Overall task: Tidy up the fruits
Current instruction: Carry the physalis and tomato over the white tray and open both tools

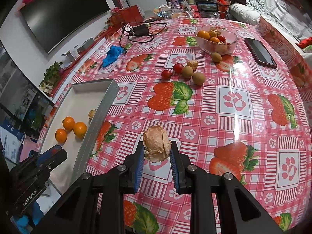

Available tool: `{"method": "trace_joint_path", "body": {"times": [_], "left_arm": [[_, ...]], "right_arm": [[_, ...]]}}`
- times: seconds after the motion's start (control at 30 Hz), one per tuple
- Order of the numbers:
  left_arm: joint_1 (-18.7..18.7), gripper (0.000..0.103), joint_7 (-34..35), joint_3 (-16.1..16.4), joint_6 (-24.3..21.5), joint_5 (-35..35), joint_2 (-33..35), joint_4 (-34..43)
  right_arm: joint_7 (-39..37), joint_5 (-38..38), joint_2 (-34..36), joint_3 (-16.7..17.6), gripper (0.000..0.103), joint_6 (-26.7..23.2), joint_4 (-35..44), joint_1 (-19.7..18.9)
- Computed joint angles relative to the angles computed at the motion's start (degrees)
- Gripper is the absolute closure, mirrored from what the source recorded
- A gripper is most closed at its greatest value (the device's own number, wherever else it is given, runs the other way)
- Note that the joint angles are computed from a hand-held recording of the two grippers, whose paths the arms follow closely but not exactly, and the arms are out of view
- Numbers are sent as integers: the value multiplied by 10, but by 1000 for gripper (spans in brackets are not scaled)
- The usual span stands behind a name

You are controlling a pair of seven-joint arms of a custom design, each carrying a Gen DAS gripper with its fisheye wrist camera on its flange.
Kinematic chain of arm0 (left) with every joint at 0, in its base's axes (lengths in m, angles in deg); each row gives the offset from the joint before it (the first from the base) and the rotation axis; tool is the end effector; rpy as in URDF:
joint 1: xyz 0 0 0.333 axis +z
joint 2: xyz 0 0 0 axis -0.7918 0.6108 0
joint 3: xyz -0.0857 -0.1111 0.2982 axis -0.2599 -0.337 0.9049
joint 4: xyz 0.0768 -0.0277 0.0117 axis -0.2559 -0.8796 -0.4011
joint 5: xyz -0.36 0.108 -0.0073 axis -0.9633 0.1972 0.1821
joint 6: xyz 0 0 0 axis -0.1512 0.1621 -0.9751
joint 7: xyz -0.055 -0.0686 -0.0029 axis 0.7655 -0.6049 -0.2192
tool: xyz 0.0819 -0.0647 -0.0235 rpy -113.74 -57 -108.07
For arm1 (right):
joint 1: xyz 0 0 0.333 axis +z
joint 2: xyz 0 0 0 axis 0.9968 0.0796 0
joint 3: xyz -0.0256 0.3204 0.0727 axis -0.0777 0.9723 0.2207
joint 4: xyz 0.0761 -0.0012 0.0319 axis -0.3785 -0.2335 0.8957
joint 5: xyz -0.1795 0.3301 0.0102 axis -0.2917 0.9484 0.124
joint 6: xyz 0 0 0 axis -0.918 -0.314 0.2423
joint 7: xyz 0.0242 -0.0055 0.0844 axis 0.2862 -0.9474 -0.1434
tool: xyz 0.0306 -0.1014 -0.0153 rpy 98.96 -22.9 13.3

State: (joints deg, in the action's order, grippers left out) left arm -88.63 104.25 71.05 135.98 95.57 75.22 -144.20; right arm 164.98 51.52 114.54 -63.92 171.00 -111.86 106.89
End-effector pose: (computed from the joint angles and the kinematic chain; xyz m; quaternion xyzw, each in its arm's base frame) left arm 0.6262 -0.4769 0.3066 -0.6171 0.7109 -0.3077 0.1383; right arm 0.6540 0.2859 0.3023 -0.6742 0.6770 -0.0933 0.2800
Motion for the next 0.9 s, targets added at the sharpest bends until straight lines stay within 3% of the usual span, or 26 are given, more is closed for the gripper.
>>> {"method": "trace_joint_path", "body": {"times": [0.57, 0.9], "left_arm": [[-3, 79, -29, 20, -2, 15, -9, -10], [1, 79, -64, 39, 1, 44, -28, -44]], "right_arm": [[-6, 11, -15, 5, 77, 20, -28, -10], [-21, 4, -3, 12, 77, 2, 7, -1]]}}
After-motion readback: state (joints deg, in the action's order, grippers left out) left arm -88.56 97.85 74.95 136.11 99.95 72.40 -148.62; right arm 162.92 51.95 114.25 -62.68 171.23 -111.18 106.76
